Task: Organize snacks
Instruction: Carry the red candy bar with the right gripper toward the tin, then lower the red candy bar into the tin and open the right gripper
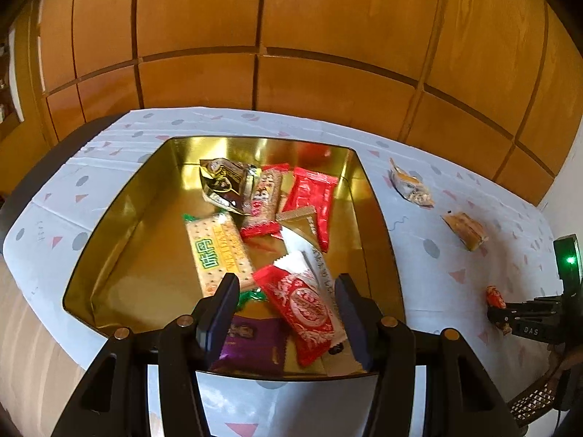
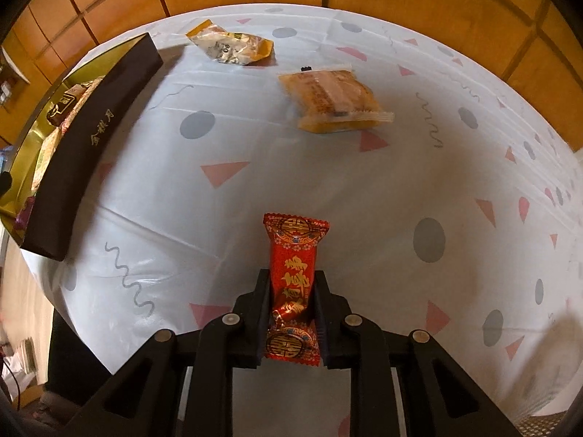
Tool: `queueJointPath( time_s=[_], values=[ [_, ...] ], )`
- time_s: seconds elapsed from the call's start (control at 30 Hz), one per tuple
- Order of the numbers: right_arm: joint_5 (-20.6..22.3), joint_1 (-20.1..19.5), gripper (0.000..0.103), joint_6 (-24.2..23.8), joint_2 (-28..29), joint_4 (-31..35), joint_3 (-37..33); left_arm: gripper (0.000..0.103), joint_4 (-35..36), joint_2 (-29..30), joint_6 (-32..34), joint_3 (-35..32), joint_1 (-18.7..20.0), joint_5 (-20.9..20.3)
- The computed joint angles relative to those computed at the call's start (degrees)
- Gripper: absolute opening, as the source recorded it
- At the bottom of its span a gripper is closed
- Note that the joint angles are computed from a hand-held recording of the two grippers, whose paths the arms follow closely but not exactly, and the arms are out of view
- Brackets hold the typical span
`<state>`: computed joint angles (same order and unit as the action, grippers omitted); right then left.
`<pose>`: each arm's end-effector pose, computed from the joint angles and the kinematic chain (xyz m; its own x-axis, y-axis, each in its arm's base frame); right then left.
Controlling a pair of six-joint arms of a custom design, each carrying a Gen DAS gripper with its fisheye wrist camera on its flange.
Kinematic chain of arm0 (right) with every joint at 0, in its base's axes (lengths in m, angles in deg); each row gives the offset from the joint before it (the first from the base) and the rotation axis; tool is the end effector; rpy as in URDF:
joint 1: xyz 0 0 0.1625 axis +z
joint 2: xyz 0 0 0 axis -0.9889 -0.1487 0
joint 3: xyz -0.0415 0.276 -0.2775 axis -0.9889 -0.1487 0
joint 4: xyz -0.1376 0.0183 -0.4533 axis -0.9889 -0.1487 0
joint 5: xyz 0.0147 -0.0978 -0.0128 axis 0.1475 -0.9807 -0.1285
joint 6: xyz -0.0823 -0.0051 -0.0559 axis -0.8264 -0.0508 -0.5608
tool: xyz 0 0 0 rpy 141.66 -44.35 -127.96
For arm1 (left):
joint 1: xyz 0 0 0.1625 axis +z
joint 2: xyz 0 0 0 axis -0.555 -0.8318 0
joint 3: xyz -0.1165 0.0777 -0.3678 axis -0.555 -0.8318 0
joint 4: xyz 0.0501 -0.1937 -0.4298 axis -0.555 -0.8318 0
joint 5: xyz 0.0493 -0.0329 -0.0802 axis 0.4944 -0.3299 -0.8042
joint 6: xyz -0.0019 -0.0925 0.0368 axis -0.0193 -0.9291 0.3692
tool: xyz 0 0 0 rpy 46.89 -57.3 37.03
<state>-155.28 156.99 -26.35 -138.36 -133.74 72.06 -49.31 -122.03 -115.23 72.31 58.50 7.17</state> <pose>-0.0537 -0.5380 0.3784 -0.6678 -0.3708 0.6454 -0.4471 0.8931 0.0505 -0.3929 -0.4221 -0.0072 -0.7712 -0.2611 -0.5806 0.2723 0.6891 -0.6715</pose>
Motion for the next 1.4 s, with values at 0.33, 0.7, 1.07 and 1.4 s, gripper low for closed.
queueJointPath(
  time_s=[0.33, 0.7, 1.07, 1.4],
  values=[
    [8.50, 4.02, 0.022, 6.24, -1.18, 9.98, -1.07, 0.055, 8.49, -4.03, -10.17, 1.99, 0.73, 1.51],
    [23.50, 12.26, 0.022, 12.38, 1.42, 17.26, -2.40, 0.055, 17.11, -6.80, -18.87, 2.63, 0.36, 2.37],
    [21.03, 14.82, 0.027, 16.55, 7.97, 10.95, -1.65, 0.055, 18.86, -6.73, -19.17, 2.23, 0.15, 1.83],
    [21.27, 13.97, 0.030, 10.81, 2.49, 8.60, 1.89, 0.055, 16.27, -5.12, -15.54, 1.04, -0.43, 1.92]
  ],
)
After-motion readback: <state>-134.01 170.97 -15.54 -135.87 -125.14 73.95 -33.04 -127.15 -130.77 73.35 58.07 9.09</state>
